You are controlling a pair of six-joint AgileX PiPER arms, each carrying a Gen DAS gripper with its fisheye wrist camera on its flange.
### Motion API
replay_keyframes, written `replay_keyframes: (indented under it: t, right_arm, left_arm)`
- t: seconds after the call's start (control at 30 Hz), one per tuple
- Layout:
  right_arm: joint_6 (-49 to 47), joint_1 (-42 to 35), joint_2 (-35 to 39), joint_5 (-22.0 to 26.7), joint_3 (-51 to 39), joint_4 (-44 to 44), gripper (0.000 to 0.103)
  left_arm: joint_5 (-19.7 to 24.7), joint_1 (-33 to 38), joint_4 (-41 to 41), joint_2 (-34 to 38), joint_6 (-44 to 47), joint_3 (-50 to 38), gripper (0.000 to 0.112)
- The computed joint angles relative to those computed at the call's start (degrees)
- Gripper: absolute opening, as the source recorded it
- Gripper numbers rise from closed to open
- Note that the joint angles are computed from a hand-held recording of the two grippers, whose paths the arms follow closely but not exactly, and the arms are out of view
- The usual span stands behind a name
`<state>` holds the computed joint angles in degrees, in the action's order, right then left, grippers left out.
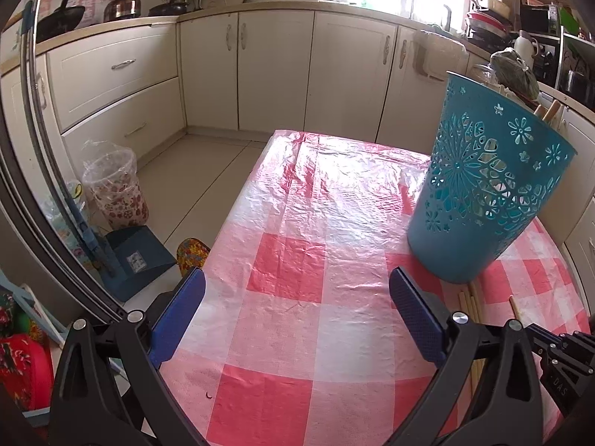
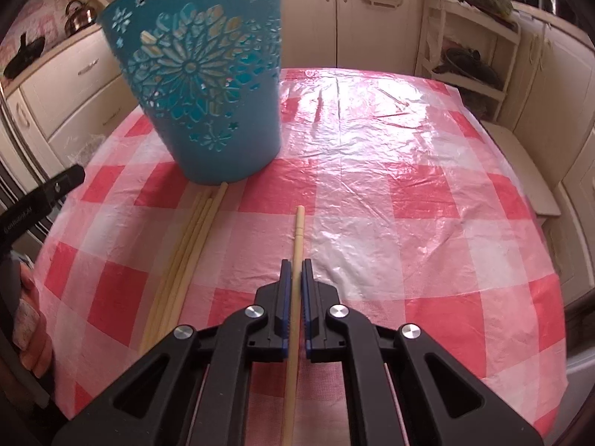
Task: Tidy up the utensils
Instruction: 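Raise the stick with the right gripper over the basket and release it inside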
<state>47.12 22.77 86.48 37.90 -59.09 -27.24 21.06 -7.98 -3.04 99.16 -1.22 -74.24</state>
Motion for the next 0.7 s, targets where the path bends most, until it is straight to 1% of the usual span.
replay_keyframes:
  t: [0.03,0.07,0.17,0.27,0.37,0.43,0.5,0.6,0.63,0.7]
  right_arm:
    - [-0.64,-0.56,-0.19,-0.58,0.23,0.97,0.006]
    - [-2.42,-1.86,-0.74,-1.62,0.61,3.82,0.006]
    - [-8.83,-6.59,-3.42,-5.26,2.48,14.41,0.006]
    - [-18.94,-11.01,-8.00,-8.54,4.66,27.80,0.006]
    - [-29.34,-14.99,-12.33,-8.86,4.71,40.95,0.006]
    - [-35.23,-17.47,-14.71,-8.36,3.05,48.42,0.006]
    - [-37.45,-18.47,-15.86,-8.12,-0.30,51.53,0.006]
    - [-39.17,-18.38,-14.66,-10.04,-7.02,54.21,0.006]
    - [-38.76,-17.82,-13.44,-11.52,-9.61,53.63,0.006]
    - [-32.77,-15.41,-10.58,-15.47,-14.72,46.85,0.006]
  left_arm:
    - [0.26,-0.05,-0.08,0.14,0.34,-0.22,0.095]
    - [0.30,-0.15,0.10,0.17,0.24,-0.20,0.095]
    - [0.54,-0.17,-0.15,0.27,0.35,-0.28,0.095]
    - [1.28,0.09,-0.95,0.63,1.19,-0.83,0.095]
    - [1.53,0.03,-0.90,0.79,1.33,-1.07,0.095]
    - [1.73,0.06,-1.05,0.94,1.52,-1.29,0.095]
    - [1.77,0.07,-0.99,0.95,1.42,-1.30,0.095]
    - [1.81,0.05,-0.97,0.96,1.44,-1.34,0.095]
    - [1.81,0.03,-0.66,0.95,1.23,-1.32,0.095]
    - [1.77,-0.03,-0.25,0.95,0.92,-1.33,0.095]
